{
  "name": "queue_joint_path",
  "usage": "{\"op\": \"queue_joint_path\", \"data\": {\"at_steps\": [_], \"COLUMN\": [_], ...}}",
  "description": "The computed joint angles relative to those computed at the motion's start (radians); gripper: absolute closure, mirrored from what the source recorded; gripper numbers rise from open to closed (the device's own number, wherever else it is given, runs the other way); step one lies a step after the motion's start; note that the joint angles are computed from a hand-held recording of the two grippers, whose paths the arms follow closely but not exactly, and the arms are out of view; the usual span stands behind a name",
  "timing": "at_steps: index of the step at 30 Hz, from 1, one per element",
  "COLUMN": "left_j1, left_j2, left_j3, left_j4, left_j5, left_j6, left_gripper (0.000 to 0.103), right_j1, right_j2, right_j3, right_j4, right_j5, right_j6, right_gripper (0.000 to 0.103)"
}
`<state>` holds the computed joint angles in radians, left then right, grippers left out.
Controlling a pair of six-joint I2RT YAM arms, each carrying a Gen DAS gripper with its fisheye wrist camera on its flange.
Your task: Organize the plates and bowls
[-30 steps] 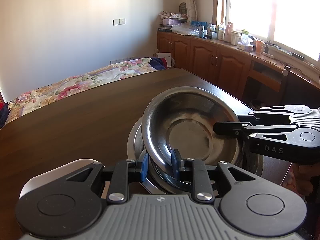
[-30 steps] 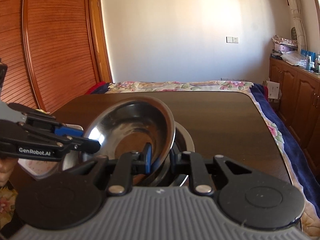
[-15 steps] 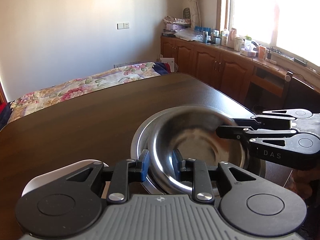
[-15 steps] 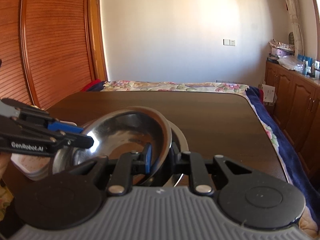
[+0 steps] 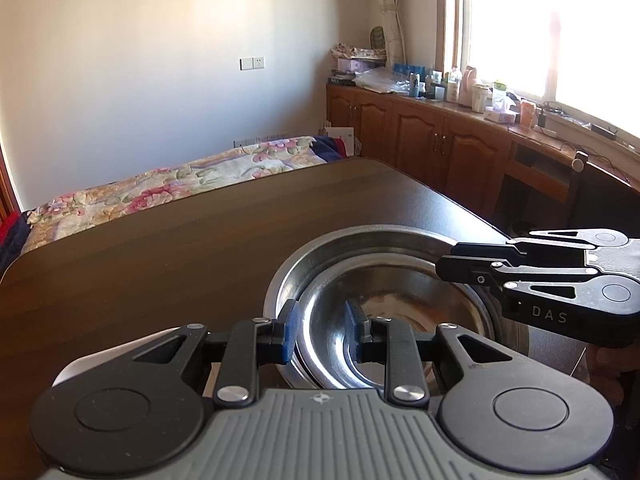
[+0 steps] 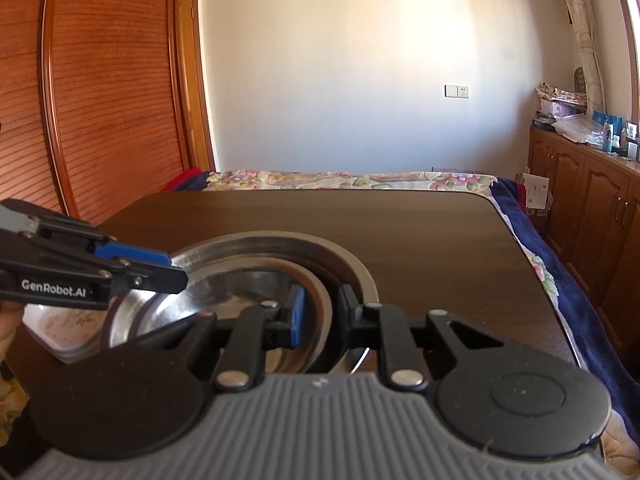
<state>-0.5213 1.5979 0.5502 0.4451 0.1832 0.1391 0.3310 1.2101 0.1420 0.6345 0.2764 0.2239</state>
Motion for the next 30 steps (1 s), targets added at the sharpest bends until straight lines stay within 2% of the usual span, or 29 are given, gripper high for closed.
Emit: {"op": "queue_joint_path", "data": {"at_steps": [5,10,13,16,19,21,25,29,30], "left_j1": [-0.004,-0.002,-0.005,-0.010,-0.017,-0.024,-0.045,-0.057,-0.058], "left_j2": [-0.019,-0.020,-0.012,0.007,0.035,0.059,0.105,0.135,0.141], "left_j3": [-0.025,-0.042,-0.058,-0.077,-0.096,-0.109,-0.123,-0.132,-0.131], "left_j4": [0.032,0.077,0.119,0.187,0.256,0.303,0.373,0.407,0.411], "left_j5": [-0.012,-0.015,-0.029,-0.051,-0.074,-0.089,-0.121,-0.151,-0.152], "left_j6": [-0.009,-0.042,-0.062,-0.084,-0.121,-0.142,-0.169,-0.181,-0.184], "left_gripper": [0.074,0.062,0.056,0.038,0.032,0.025,0.020,0.018,0.018], "right_j1": [0.010,0.032,0.034,0.026,0.015,0.010,0.005,0.000,-0.006], "right_j2": [-0.035,-0.061,-0.030,0.015,0.075,0.124,0.218,0.289,0.298], "right_j3": [-0.026,-0.056,-0.072,-0.088,-0.102,-0.107,-0.114,-0.127,-0.129], "right_j4": [0.024,0.064,0.131,0.205,0.284,0.340,0.447,0.542,0.557], "right_j5": [0.018,0.071,0.090,0.092,0.087,0.085,0.080,0.067,0.059], "right_j6": [0.006,0.010,0.002,0.006,0.014,0.006,-0.001,0.002,0.002], "right_gripper": [0.082,0.082,0.080,0.069,0.061,0.051,0.045,0.028,0.027]}}
